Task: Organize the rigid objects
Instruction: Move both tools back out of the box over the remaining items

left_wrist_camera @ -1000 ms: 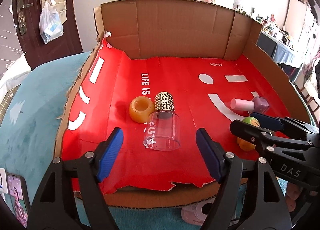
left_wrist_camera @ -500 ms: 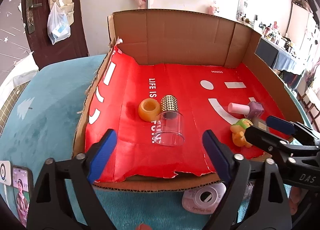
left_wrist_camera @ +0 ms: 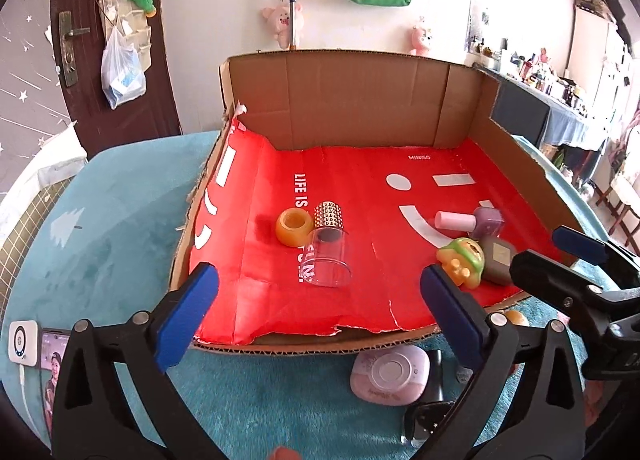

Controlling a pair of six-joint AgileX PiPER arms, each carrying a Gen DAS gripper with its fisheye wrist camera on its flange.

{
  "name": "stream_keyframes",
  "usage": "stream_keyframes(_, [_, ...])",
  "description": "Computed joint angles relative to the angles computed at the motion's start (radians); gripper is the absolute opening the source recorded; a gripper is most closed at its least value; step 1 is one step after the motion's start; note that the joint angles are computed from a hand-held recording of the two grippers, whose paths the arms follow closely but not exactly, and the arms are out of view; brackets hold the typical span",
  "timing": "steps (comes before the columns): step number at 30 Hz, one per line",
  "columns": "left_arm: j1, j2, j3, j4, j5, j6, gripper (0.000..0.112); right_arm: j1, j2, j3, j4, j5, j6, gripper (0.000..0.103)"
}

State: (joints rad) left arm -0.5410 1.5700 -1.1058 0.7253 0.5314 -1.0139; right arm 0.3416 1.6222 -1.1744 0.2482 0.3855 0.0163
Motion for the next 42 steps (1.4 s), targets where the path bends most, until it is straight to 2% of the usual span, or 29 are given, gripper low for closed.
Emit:
stream_keyframes(3, [-0.012, -0.018, 0.014, 0.022, 0.01, -0.024, 0.103, -0.004, -0.032, 0.027, 0.033, -0.011, -0.035, 0.103])
stream_keyframes(7, [-0.035, -0.043, 0.033, 0.06, 0.037, -0.063, 0.103, 0.004, -0.072, 0.056, 0.0, -0.023, -0.01, 0.103])
stream_keyframes(12, [-0.091, -0.067, 0.044, 0.137, 0.116, -0.132, 0.103, 0.016, -0.12, 0.089, -0.034, -0.03, 0.018, 0.103])
stream_keyframes(17, [-0.113, -0.107, 0.07, 0.14, 0.115, -0.142, 0.103, 0.033, -0.165, 0.117, -0.054, -0.035, 0.031, 0.103])
stream_keyframes(21, [-0.122, -0.127, 0.092, 0.144, 0.117, -0.154, 0.103, 0.054, -0.2, 0.143, -0.146, -0.051, 0.117, 0.103])
stream_keyframes(24, [-0.15, -0.133, 0.109, 0.193, 0.147, -0.212, 0.103, 0.064, -0.22, 0.163, -0.198, -0.059, 0.171, 0.103])
stream_keyframes(28, [-0.187, -0.142, 0.131, 0.246, 0.186, -0.272, 0.103, 0.095, -0.243, 0.193, -0.367, -0.068, 0.331, 0.103])
stream_keyframes(33, [-0.186, -0.163, 0.169, 0.222, 0.142, -0.268, 0.103, 0.125, -0.276, 0.234, -0.523, -0.078, 0.483, 0.103])
stream_keyframes(37, [-0.182, -0.173, 0.19, 0.198, 0.118, -0.26, 0.103, 0.117, -0.297, 0.256, -0.488, -0.096, 0.464, 0.103])
stream_keyframes(42, [-0.178, -0.189, 0.217, 0.175, 0.085, -0.259, 0.103, 0.121, -0.312, 0.278, -0.537, -0.1, 0.523, 0.103])
